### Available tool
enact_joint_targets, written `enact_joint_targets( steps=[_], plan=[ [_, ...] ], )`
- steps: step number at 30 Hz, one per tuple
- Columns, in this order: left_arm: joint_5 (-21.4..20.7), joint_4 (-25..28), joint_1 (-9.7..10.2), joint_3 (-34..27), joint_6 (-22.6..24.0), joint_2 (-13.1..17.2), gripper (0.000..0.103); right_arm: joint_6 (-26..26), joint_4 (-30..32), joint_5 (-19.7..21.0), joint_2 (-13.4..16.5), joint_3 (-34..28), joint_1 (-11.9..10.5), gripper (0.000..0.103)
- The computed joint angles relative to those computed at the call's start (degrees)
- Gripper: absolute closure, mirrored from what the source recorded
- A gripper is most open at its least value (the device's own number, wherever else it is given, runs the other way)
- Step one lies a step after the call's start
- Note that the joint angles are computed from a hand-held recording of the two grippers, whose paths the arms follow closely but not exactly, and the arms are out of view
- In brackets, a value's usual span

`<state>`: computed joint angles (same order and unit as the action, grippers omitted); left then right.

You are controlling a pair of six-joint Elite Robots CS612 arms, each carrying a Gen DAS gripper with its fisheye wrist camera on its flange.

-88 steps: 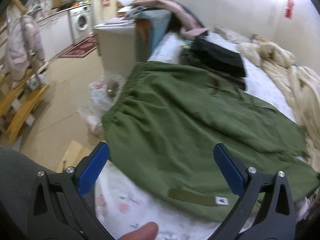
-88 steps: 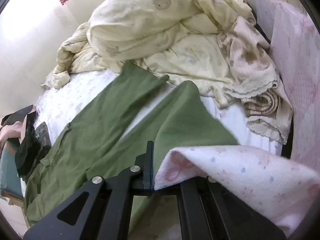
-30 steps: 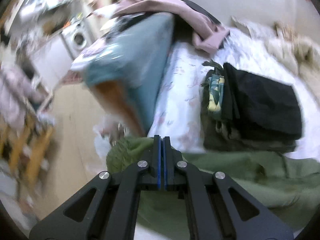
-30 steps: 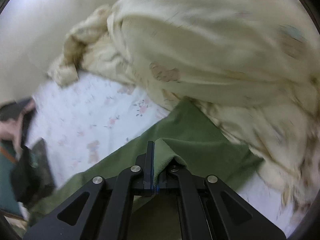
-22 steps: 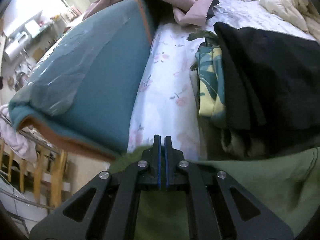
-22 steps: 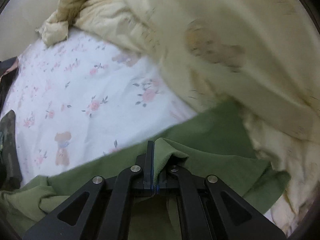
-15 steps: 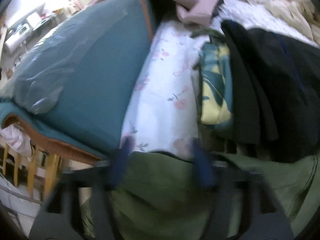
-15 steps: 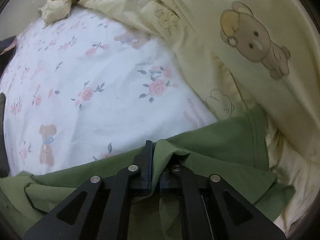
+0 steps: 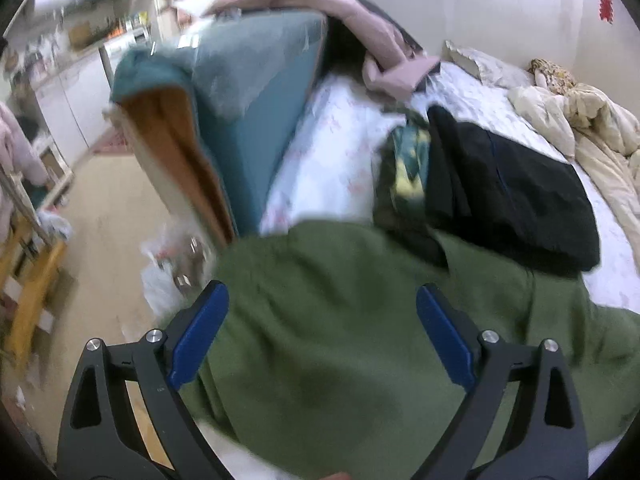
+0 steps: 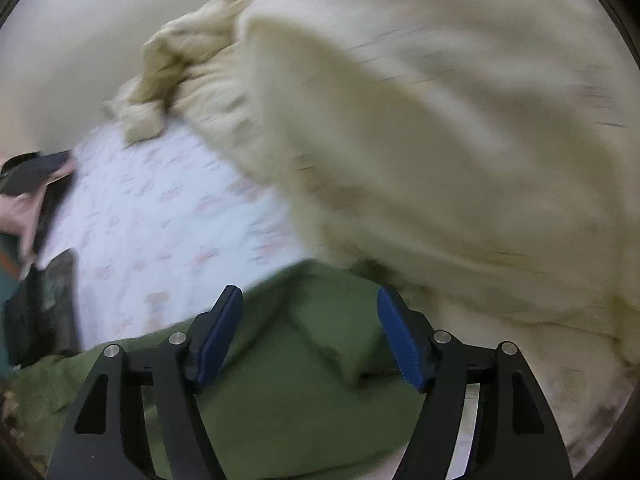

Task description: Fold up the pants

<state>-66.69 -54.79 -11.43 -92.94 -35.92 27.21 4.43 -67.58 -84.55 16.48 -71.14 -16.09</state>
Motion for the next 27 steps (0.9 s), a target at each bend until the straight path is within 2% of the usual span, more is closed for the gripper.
enact_joint_targets(
  steps=[1, 2, 3, 5, 8, 11, 14, 15, 16, 17, 18, 20, 23, 25, 27],
  plan=[
    [-1.37, 0.51, -0.08, -0.75, -0.58, 0.31, 0.010, -0.11, 1.66, 1.31, 0.13, -0.37, -0.27, 0.031],
    [-2.49, 0.78, -0.14, -1.24, -0.51, 0.55, 0.010, -1.40, 3.91, 5.03, 0.36, -0.83, -0.89, 0.031],
    [-3.38, 1.28, -0.44, -1.97, -0.31, 0.91, 0.010, -3.51, 5.57, 7.05, 0.67, -1.41, -1.32, 0.033],
    [-4.22, 1.66, -0.87, -3.02, 0.12, 1.43, 0.010, -7.02, 6.96, 7.29, 1.48, -2.74, -1.35, 0.033],
    [-6.22, 1.78, -1.35, -3.49, 1.56, 1.79, 0.010, -12.18, 5.73, -0.84, 2.96, -4.12, 0.03, 0.032],
    [-5.24, 1.76, -2.01, -4.56, 2.97, 2.26, 0.010, -15.82, 8.22, -2.88, 3.04, -2.41, 0.69, 0.031],
    [-3.14, 1.52, -2.55, -4.50, 5.12, 2.57, 0.010, -20.99, 7.94, -10.64, 3.08, 0.87, 2.55, 0.034],
    [-2.87, 1.56, -2.50, -4.34, 5.27, 2.62, 0.010, -22.06, 5.39, -14.55, 3.25, 1.61, 3.19, 0.041],
    [-2.83, 1.87, -2.47, -4.19, 5.06, 2.62, 0.010, -21.33, 1.20, -20.07, 3.42, 2.46, 3.74, 0.049],
    [-3.22, 1.96, -2.35, -4.12, 4.71, 2.66, 0.010, -19.20, -2.03, -23.19, 3.31, 3.12, 3.80, 0.049],
    [-3.40, 1.94, -2.30, -4.06, 4.54, 2.71, 0.010, -15.08, -4.64, -23.91, 2.91, 3.53, 3.50, 0.049],
    [-3.23, 1.77, -2.30, -3.82, 4.84, 2.78, 0.010, -9.83, -6.09, -21.19, 2.15, 3.51, 2.49, 0.049],
    [-3.33, 1.47, -2.42, -3.53, 5.19, 2.92, 0.010, -8.00, -5.70, -14.22, 1.75, 1.99, 0.91, 0.046],
    [-4.09, 1.56, -2.44, -3.62, 4.99, 2.98, 0.010, -6.00, -3.28, -11.18, 1.68, 0.75, -0.19, 0.046],
    [-4.79, 1.33, -2.43, -3.74, 5.17, 2.98, 0.010, -1.69, 0.58, -4.16, 1.93, -1.07, -2.08, 0.045]
  ],
)
